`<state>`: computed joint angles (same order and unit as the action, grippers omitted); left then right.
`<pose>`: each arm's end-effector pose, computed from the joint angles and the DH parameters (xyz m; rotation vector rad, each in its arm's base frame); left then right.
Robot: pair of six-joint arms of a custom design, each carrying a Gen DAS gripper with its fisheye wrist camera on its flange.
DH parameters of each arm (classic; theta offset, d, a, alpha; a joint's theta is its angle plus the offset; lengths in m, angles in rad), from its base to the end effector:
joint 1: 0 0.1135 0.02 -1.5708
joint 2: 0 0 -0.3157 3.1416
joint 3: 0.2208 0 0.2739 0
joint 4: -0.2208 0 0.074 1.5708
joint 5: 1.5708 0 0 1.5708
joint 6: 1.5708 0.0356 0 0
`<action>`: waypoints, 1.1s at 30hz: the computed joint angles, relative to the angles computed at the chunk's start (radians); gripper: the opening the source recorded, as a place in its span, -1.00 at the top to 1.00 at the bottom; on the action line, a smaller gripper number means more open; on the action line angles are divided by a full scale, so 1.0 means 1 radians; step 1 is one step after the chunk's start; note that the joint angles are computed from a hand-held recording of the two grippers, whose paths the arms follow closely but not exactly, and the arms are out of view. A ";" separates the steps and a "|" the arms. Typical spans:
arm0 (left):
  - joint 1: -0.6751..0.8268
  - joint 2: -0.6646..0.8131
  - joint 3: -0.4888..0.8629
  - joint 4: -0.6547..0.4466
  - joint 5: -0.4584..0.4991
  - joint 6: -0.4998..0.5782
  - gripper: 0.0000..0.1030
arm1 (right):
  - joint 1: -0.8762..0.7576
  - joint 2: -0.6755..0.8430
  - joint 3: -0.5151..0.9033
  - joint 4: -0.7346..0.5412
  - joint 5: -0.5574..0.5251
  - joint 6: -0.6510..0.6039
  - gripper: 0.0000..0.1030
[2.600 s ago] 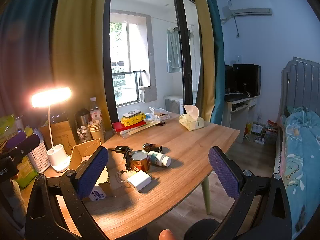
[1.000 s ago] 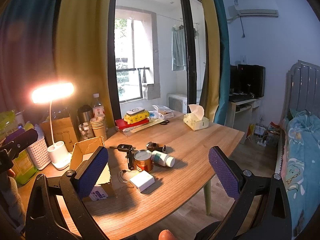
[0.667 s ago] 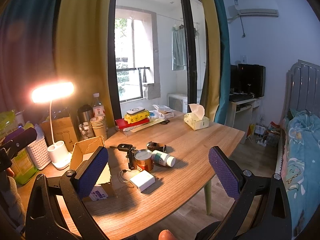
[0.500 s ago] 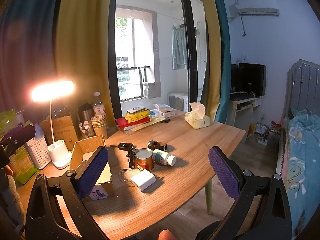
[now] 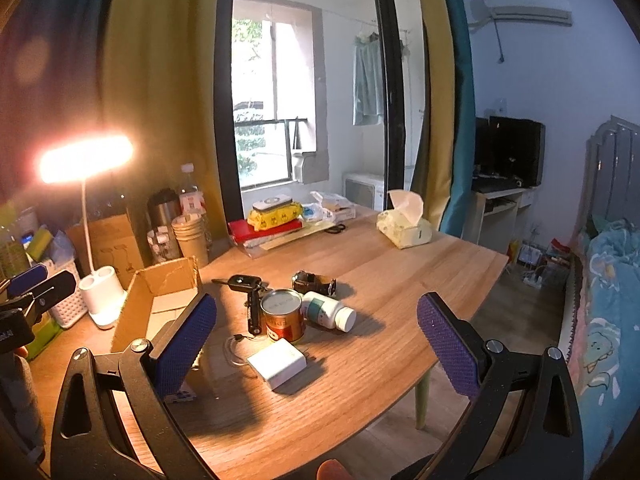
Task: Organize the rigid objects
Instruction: 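Clamp the cardboard box wall with the left tool while the right tool approaches the white charger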
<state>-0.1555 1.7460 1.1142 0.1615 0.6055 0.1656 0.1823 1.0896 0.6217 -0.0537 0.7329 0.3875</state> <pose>0.4100 -0.0848 0.2681 0.6866 1.8818 -0.6084 0.2271 0.0176 0.2763 0.6222 1.8703 -0.3957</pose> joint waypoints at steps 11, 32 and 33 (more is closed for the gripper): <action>-0.056 0.295 0.221 -0.148 -0.167 0.011 -0.93 | -0.225 0.183 -0.036 0.188 -0.233 -0.080 -0.98; -0.074 0.482 0.493 -0.520 -0.190 0.256 0.33 | -0.295 0.305 -0.076 0.259 -0.321 -0.036 -0.98; -0.072 0.480 0.490 -0.517 -0.191 0.275 0.45 | -0.292 0.303 -0.080 0.259 -0.321 -0.033 -0.98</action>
